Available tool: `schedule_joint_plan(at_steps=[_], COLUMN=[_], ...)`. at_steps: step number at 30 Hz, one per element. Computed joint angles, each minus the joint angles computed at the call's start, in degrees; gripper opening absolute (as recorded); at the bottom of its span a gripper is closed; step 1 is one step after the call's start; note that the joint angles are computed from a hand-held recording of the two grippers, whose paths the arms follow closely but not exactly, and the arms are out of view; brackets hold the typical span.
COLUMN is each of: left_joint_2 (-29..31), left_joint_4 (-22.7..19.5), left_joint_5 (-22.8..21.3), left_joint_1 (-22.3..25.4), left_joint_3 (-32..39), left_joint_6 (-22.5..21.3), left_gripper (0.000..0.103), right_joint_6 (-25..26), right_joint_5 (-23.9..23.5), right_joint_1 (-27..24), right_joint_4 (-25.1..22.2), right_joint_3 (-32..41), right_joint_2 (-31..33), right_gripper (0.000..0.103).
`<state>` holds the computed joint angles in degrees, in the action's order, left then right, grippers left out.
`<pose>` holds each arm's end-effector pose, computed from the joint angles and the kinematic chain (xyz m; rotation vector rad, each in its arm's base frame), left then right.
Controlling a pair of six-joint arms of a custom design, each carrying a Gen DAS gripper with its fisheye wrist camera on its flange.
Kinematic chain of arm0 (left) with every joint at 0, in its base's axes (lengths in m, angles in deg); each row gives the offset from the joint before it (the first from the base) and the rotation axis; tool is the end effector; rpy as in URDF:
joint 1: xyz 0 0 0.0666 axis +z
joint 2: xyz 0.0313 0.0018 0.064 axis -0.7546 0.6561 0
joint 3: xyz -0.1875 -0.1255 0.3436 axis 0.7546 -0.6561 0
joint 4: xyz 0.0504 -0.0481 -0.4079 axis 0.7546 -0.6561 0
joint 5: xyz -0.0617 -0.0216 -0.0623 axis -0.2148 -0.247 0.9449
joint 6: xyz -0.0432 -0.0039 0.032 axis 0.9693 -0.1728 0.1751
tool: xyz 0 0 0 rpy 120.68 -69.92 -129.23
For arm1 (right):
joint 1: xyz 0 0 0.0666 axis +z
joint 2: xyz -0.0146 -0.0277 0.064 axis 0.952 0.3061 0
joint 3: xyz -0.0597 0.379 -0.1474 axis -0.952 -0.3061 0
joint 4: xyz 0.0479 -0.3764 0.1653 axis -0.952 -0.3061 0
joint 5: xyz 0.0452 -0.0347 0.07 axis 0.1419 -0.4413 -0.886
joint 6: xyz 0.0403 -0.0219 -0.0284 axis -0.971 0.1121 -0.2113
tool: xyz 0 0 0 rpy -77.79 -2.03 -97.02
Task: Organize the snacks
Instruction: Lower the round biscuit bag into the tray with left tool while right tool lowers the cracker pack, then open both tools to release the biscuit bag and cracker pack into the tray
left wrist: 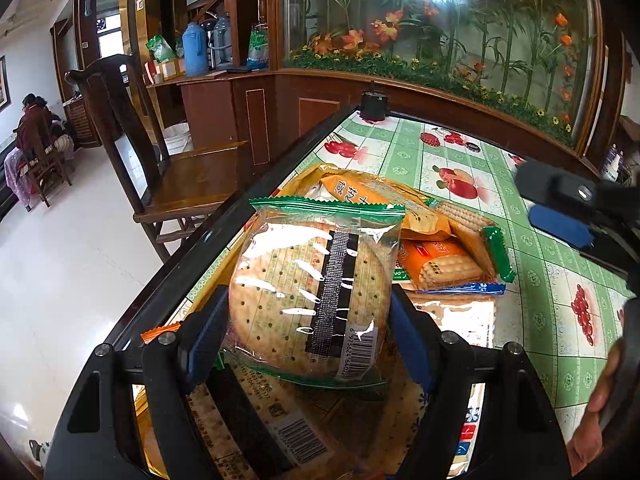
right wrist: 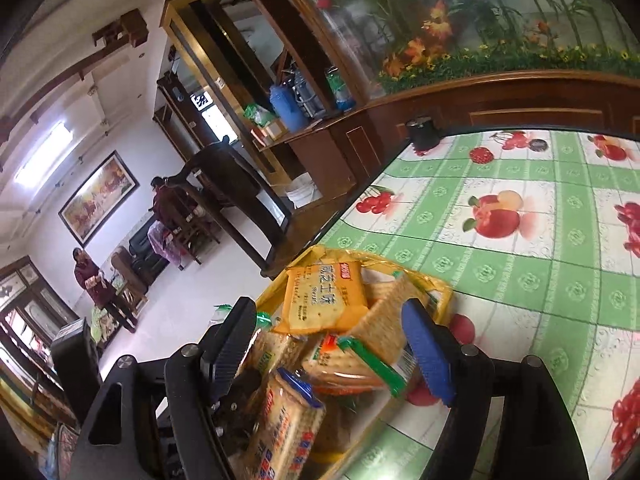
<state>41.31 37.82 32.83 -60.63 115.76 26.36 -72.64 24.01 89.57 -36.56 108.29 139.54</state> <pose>0.5391 -0.0963 0.3400 -0.5110 2.2707 0.1875 0.6584 0.2292 0.3707 -0.5958 2.1881 0.9803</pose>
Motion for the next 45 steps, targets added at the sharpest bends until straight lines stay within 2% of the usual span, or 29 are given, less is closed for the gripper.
schedule_joint_plan(at_steps=[5, 12, 19, 29, 34, 36, 38, 45], left_joint_2=[-0.1, -1.0, -2.5, -4.9, -6.4, -7.1, -7.7, -9.1], left_joint_4=[-0.2, 0.7, 0.9, -0.2, -0.3, -0.2, -0.1, 0.8], left_joint_5=[0.1, -0.6, -3.4, -5.6, -9.0, -11.1, -12.5, -11.9], left_joint_1=[0.0, -0.9, -2.6, -3.7, -5.3, -5.9, -6.3, -6.0], left_joint_3=[0.0, -0.7, -1.6, -2.5, -3.5, -3.9, -4.2, -4.7], left_joint_6=[0.2, 0.8, 1.7, 4.8, 5.0, 5.0, 5.3, 6.7], left_gripper=[0.076, 0.076, 0.076, 0.077, 0.079, 0.085, 0.085, 0.085], right_joint_6=[-2.1, -5.2, -2.0, 0.9, 1.6, 1.7, 1.8, 2.3], right_joint_5=[-1.4, -4.0, -4.8, -4.1, -4.7, -4.8, -4.8, -4.8], right_joint_1=[-1.7, -4.6, -6.5, -7.7, -7.9, -8.0, -8.1, -7.9], right_joint_4=[1.7, 7.4, 7.9, 10.7, 12.8, 13.9, 14.7, 14.5], right_joint_3=[-3.4, -12.6, -19.6, -25.4, -27.4, -28.2, -28.9, -29.4], right_joint_2=[-1.8, -7.4, -11.8, -16.2, -17.5, -17.9, -18.2, -17.9], right_gripper=[0.077, 0.079, 0.08, 0.093, 0.093, 0.093, 0.095, 0.096])
